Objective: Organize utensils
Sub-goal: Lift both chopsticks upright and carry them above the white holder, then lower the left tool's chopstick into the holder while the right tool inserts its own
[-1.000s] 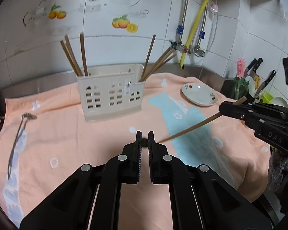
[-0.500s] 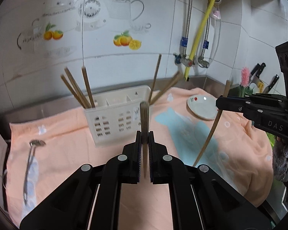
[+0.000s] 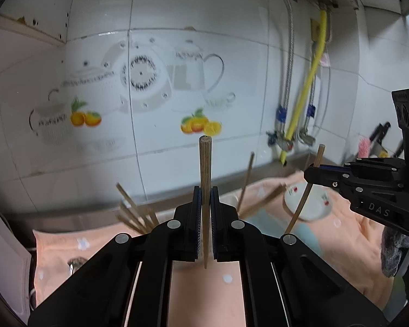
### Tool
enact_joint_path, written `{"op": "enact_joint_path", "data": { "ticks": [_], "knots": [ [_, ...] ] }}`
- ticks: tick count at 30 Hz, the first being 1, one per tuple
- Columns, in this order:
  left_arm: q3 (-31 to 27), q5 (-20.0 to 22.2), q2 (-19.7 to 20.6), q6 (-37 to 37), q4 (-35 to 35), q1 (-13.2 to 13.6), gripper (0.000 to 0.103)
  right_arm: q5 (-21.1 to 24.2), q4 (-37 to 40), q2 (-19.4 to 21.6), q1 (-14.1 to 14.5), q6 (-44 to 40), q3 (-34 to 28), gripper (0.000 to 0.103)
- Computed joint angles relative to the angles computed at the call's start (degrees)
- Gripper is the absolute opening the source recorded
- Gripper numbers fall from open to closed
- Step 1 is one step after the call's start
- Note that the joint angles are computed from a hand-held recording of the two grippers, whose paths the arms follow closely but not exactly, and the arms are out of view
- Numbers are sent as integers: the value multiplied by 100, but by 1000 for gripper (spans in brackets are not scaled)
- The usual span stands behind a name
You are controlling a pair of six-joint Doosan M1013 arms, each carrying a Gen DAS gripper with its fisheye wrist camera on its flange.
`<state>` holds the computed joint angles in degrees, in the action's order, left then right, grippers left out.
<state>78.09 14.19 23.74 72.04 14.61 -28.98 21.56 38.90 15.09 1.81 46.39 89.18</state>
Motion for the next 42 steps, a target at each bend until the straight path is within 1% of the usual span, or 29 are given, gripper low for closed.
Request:
{"op": "enact_joint_path", "data": {
  "ticks": [6,8,14,17,24,28,30,32,34,42],
  "knots": [
    [-321,31,137,-389,332,76,5,-4,-301,200,34,366,-421,6],
    [-401,35,170,-502,410,105,5,-10,-298,247,44,380,-514,6],
    [-492,17,240,-1588,1520,134,5,-84,-257,309,80,321,-645,6],
    [-527,21,300,-1796,1695,157,5,-121,-294,357,99,391,-742,6],
    [-627,170,460,-1388,1116,225,5,-230,-257,473,122,475,-904,7],
    [-632,225,498,-1286,994,245,5,-268,-246,557,123,514,-969,6],
    [-639,252,515,-1082,782,261,5,-273,-328,617,131,629,-1012,6],
    [-640,287,529,-1072,795,258,5,-274,-395,677,138,730,-1042,6],
    [-646,314,545,-928,639,268,5,-306,-423,727,143,772,-1054,6],
    [-634,425,583,-734,429,293,5,-196,-805,912,157,1190,-1117,6]
  ]
}}
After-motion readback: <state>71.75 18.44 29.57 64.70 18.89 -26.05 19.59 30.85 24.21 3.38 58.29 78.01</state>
